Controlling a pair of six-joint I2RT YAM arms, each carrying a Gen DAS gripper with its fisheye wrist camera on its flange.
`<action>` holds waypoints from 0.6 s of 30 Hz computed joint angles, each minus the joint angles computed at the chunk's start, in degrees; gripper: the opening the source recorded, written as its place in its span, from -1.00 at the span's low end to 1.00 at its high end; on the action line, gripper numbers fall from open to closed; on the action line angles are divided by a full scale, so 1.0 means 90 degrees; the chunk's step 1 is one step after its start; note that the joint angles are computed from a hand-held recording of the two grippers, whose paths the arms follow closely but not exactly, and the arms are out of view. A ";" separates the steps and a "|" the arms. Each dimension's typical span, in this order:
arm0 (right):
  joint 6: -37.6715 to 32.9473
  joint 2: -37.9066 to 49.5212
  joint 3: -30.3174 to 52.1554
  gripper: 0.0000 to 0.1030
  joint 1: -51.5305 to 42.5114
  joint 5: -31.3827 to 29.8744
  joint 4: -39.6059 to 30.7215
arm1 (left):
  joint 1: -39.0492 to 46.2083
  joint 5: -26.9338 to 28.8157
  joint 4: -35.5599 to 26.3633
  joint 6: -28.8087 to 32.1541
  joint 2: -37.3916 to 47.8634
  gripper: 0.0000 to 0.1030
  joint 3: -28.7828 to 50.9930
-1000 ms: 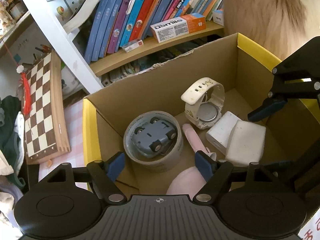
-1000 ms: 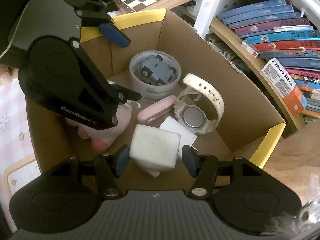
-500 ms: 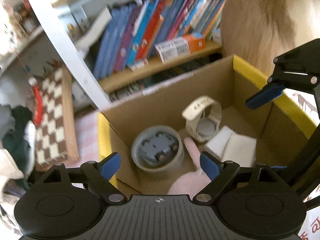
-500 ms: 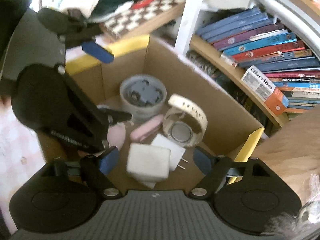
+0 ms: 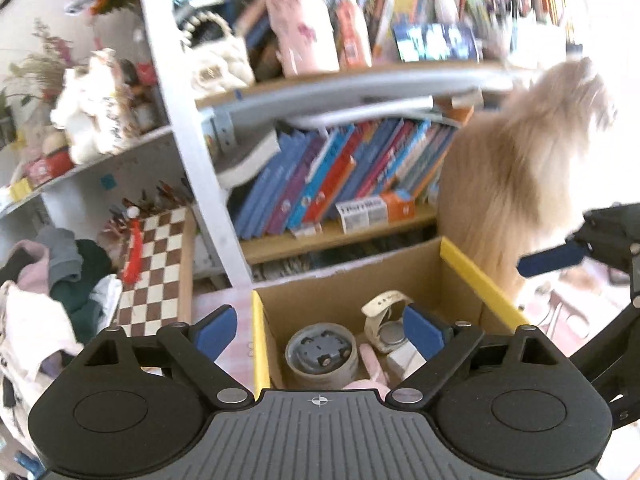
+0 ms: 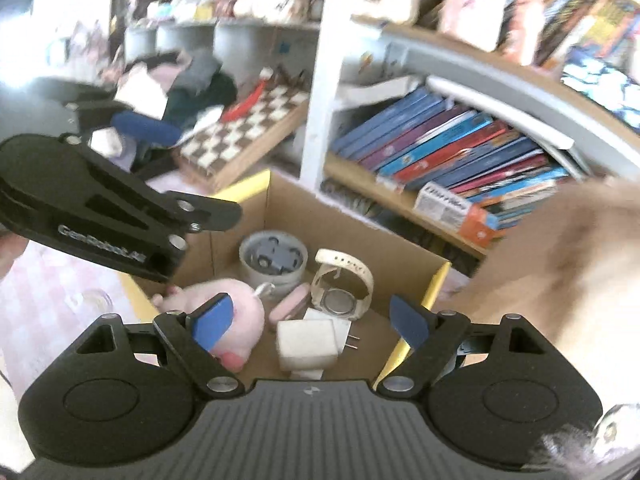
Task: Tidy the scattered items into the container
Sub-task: 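Raise both open tools out of the yellow box and back over the table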
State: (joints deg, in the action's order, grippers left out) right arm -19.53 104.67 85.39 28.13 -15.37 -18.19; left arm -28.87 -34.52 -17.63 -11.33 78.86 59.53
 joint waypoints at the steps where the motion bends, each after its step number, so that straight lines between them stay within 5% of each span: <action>1: 0.0153 -0.0261 -0.0325 0.70 0.0023 0.0068 0.0174 | -0.0118 -0.0130 0.0010 -0.0109 -0.0224 0.85 -0.0152; 9: 0.1145 -0.1942 -0.2429 0.75 0.0369 0.0986 0.1083 | -0.1189 -0.0855 -0.0510 -0.1169 -0.1508 0.87 -0.1097; 18: 0.2117 -0.3676 -0.4330 0.88 0.1145 0.2317 0.1165 | -0.3114 -0.1982 -0.2629 -0.3738 -0.2074 0.87 -0.1499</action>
